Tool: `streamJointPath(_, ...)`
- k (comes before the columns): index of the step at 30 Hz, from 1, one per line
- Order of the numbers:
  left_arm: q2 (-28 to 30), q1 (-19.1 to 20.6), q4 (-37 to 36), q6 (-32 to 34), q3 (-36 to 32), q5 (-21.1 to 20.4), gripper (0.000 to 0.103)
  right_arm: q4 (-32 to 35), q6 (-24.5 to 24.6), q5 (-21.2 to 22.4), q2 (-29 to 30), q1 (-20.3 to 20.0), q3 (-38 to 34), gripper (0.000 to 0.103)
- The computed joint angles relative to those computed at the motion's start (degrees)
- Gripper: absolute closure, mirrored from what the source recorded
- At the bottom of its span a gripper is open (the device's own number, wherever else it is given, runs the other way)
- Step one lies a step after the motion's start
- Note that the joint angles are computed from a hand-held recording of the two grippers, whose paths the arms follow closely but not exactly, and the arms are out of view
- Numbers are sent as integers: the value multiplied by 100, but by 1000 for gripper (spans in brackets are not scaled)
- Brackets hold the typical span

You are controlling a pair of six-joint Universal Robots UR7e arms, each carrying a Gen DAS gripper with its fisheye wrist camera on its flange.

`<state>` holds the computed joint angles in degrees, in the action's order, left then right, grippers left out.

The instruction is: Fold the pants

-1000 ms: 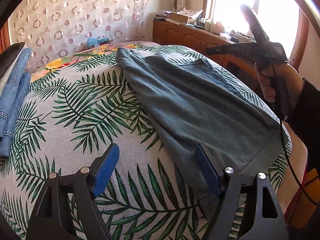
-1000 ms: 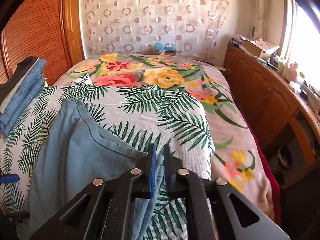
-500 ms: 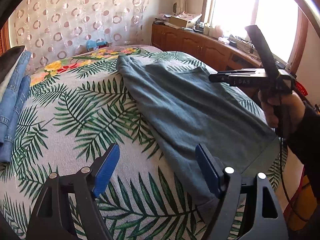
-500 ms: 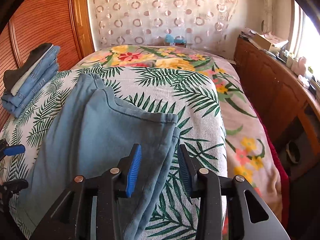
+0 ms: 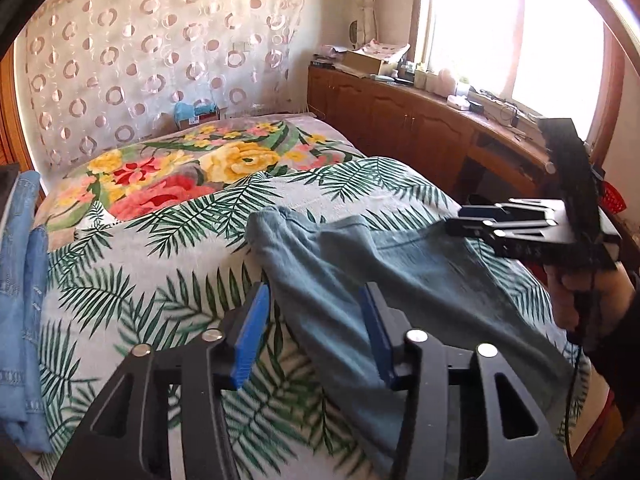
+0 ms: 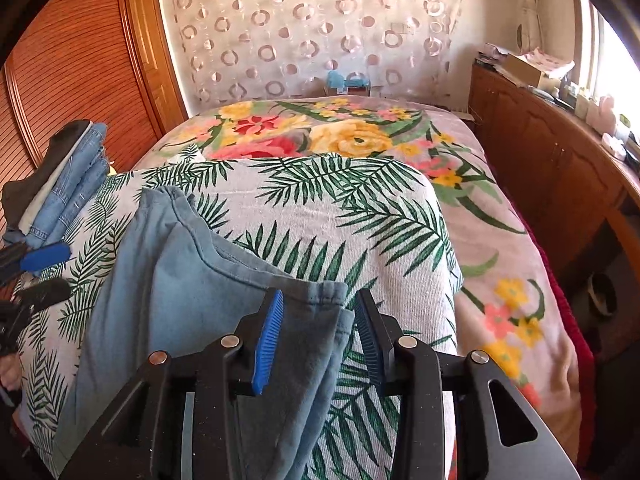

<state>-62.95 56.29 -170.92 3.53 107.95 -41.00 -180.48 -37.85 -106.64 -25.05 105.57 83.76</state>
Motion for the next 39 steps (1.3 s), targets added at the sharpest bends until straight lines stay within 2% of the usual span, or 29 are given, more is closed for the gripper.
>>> streamJointPath(7, 429, 279, 295, -185, -587, -81, 59, 118, 66, -68, 119, 56, -171, 68)
streamJointPath(9, 517, 299, 336, -144, -660, -22, 59, 138, 12, -216, 190, 100, -248, 73)
streamJointPath(10, 556, 316, 361, -155, -690, -2, 65, 122, -20, -281, 220, 112, -273, 78)
streamJointPath(12, 607, 334, 388, -194, -717, 81, 68, 184, -48, -270, 231, 124, -315, 89)
streamJointPath(13, 615, 338, 389, -204, -711, 103, 80, 112, -90, -295, 249, 128, -317, 95)
streamJointPath(14, 611, 336, 403, -198, -697, 133, 90, 29, -125, -336, 263, 138, -321, 96)
streamJointPath(17, 543, 337, 373, -197, -659, 79, 95, -645, -228, -778, 432, 182, -390, 102)
streamJointPath(21, 413, 350, 287, -222, -572, 9, 97, -796, -150, -765, 436, 123, -392, 103)
streamJointPath(27, 339, 360, 281, -240, -520, -45, 97, -491, 45, -228, 255, 58, -226, 102)
streamJointPath(31, 391, 334, 306, -199, -539, 14, 97, -256, -33, -179, 311, 58, -307, 79)
streamJointPath(33, 402, 322, 299, -180, -533, 43, 95, -80, 5, -254, 363, 53, -406, 78)
streamJointPath(35, 396, 306, 319, -254, -506, 122, 83, 34, 34, -425, 442, 72, -530, 77)
streamJointPath(37, 339, 306, 354, -371, -441, 75, 65, 73, -25, -462, 486, 76, -588, 77)
streamJointPath(38, 309, 309, 342, -403, -402, 27, 62, 38, -88, -544, 535, 94, -636, 78)
streamJointPath(39, 285, 305, 301, -411, -354, -7, 59, -10, -149, -536, 542, 101, -630, 86)
